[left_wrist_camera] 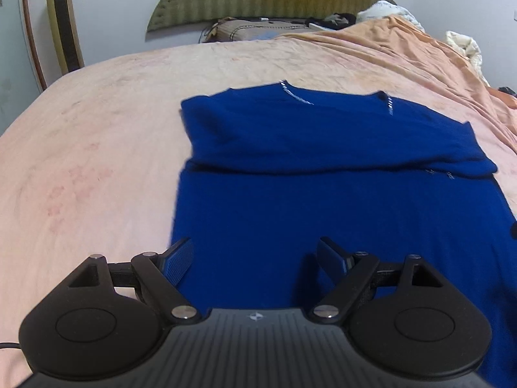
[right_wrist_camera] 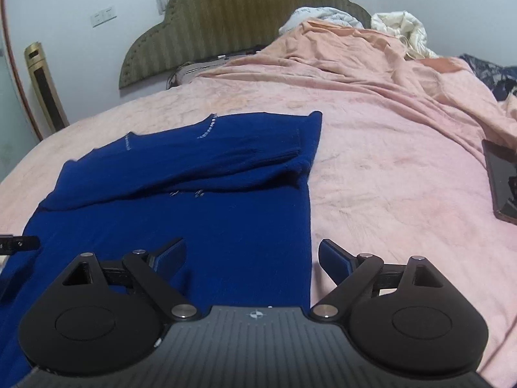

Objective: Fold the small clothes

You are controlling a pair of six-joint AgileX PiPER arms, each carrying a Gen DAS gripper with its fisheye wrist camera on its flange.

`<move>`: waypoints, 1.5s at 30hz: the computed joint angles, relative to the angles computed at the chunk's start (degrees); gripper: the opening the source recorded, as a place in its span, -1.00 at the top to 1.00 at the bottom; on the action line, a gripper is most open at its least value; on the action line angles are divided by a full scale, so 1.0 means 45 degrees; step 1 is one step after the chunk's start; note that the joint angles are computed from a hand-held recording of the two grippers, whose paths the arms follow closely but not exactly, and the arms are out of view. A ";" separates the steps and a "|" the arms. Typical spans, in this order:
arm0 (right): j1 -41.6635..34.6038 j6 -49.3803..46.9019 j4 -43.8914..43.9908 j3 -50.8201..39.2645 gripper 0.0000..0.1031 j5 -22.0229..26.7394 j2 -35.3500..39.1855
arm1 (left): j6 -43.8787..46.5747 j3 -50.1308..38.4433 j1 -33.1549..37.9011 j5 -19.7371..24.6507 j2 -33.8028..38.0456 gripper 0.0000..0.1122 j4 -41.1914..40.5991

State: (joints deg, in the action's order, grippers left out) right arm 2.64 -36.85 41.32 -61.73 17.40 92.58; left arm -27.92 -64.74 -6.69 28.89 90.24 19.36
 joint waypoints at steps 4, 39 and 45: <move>0.0069 -0.1861 0.1467 0.0855 -0.82 0.0046 -0.0638 | -0.1067 0.0131 -0.0616 0.0702 -0.0243 -0.49 0.0916; -0.0292 -0.4097 0.3627 0.2823 -0.93 0.1199 -0.2530 | -0.3136 0.1173 -0.1805 0.2109 -0.1072 -0.53 0.3315; -0.0398 -0.4583 0.4184 0.2954 -0.97 0.1239 -0.2514 | -0.3176 0.1146 -0.1774 0.2068 -0.0980 -0.53 0.3291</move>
State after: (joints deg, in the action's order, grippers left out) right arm 0.85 -57.47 60.15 -48.44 22.98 81.27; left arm -42.22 -59.58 -14.68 38.19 85.83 34.16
